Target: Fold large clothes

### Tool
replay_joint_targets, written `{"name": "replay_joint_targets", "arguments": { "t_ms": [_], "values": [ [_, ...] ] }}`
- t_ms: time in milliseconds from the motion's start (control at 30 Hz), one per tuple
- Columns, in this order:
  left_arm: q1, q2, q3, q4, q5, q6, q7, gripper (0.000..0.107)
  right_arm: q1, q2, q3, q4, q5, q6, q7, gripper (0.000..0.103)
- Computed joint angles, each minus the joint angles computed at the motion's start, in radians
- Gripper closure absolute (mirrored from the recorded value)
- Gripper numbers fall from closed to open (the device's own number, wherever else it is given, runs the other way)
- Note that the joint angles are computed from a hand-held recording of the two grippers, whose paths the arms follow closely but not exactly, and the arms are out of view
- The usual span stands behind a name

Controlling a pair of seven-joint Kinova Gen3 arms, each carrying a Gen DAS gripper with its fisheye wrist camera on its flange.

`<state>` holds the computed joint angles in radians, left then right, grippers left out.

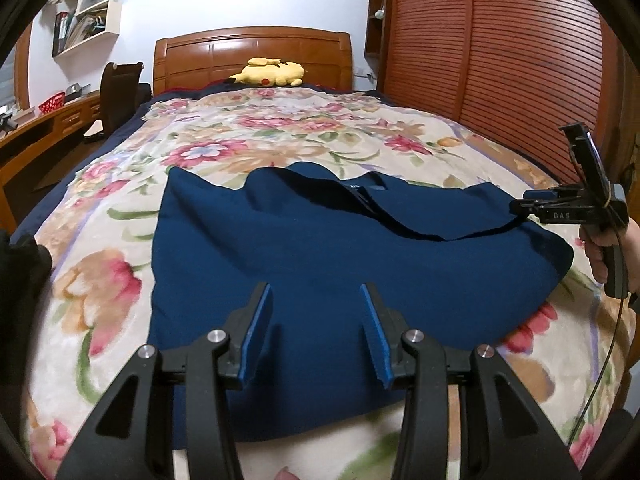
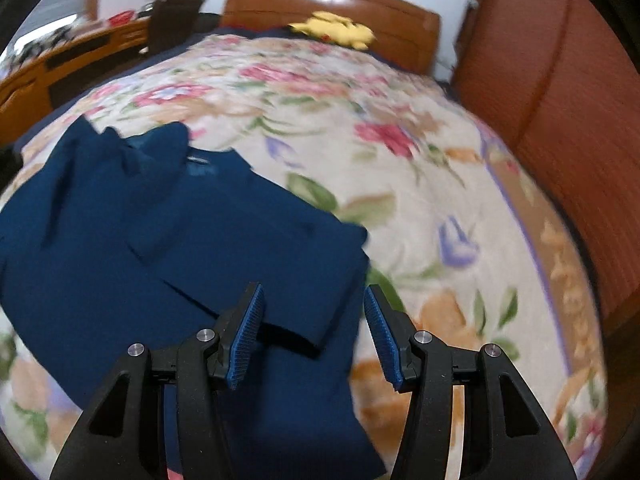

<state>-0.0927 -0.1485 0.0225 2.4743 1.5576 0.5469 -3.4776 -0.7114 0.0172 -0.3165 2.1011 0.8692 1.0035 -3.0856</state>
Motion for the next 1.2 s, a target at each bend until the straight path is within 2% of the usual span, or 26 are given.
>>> {"name": "replay_joint_targets", "arguments": {
  "t_ms": [133,200,233,267,333,367,467,533,600,733,833,967,1133,1167,1200],
  "values": [
    [0.016,0.007,0.019,-0.004,0.006,-0.027,0.003,0.064,0.062,-0.048,0.025,0.061,-0.032,-0.127,0.0,0.05],
    [0.024,0.009,0.026,-0.004,0.012,-0.042,-0.005,0.064,0.066,-0.077,0.05,0.088,-0.043,-0.209,0.018,0.061],
    [0.025,0.01,0.025,-0.004,0.014,-0.043,-0.008,0.064,0.077,-0.082,0.051,0.092,-0.052,-0.239,0.04,0.062],
    [0.027,0.013,0.026,-0.006,0.015,-0.048,-0.006,0.064,0.091,-0.078,0.048,0.083,-0.075,-0.254,0.078,0.066],
    [0.029,0.018,0.026,-0.008,0.016,-0.053,-0.007,0.064,0.125,-0.052,0.013,0.058,-0.083,-0.239,0.12,0.082],
    [0.031,0.019,0.028,-0.008,0.021,-0.06,-0.01,0.064,0.119,-0.05,0.018,0.055,-0.071,-0.242,0.122,0.093],
    [0.034,0.023,0.028,-0.007,0.032,-0.065,-0.021,0.064,0.133,-0.072,0.027,0.07,0.031,-0.305,0.07,0.099],
    [0.035,0.025,0.031,-0.009,0.039,-0.072,-0.025,0.064,0.159,-0.073,0.022,0.063,0.104,-0.309,0.016,0.1],
    [0.036,0.032,0.03,-0.013,0.038,-0.073,-0.025,0.064,0.184,-0.064,0.039,0.041,0.142,-0.321,-0.004,0.1],
    [0.033,0.038,0.029,-0.013,0.074,-0.07,-0.054,0.063,0.208,-0.012,0.072,-0.025,0.204,-0.285,-0.022,0.1],
    [0.034,0.042,0.031,-0.017,0.066,-0.075,-0.049,0.063,0.231,0.023,0.115,-0.074,0.206,-0.29,-0.011,0.1],
    [0.04,0.043,0.035,-0.021,0.066,-0.092,-0.054,0.063,0.243,0.104,0.166,-0.153,0.181,-0.241,0.023,0.1],
    [0.04,0.047,0.039,-0.015,0.098,-0.096,-0.087,0.063,0.244,0.186,0.223,-0.215,0.077,-0.21,0.088,0.1],
    [0.037,0.047,0.036,-0.015,0.094,-0.094,-0.084,0.063,0.237,0.192,0.23,-0.217,0.067,-0.206,0.092,0.097],
    [0.036,0.046,0.035,-0.016,0.091,-0.092,-0.082,0.063,0.226,0.195,0.235,-0.214,0.067,-0.194,0.089,0.089]
  ]
}}
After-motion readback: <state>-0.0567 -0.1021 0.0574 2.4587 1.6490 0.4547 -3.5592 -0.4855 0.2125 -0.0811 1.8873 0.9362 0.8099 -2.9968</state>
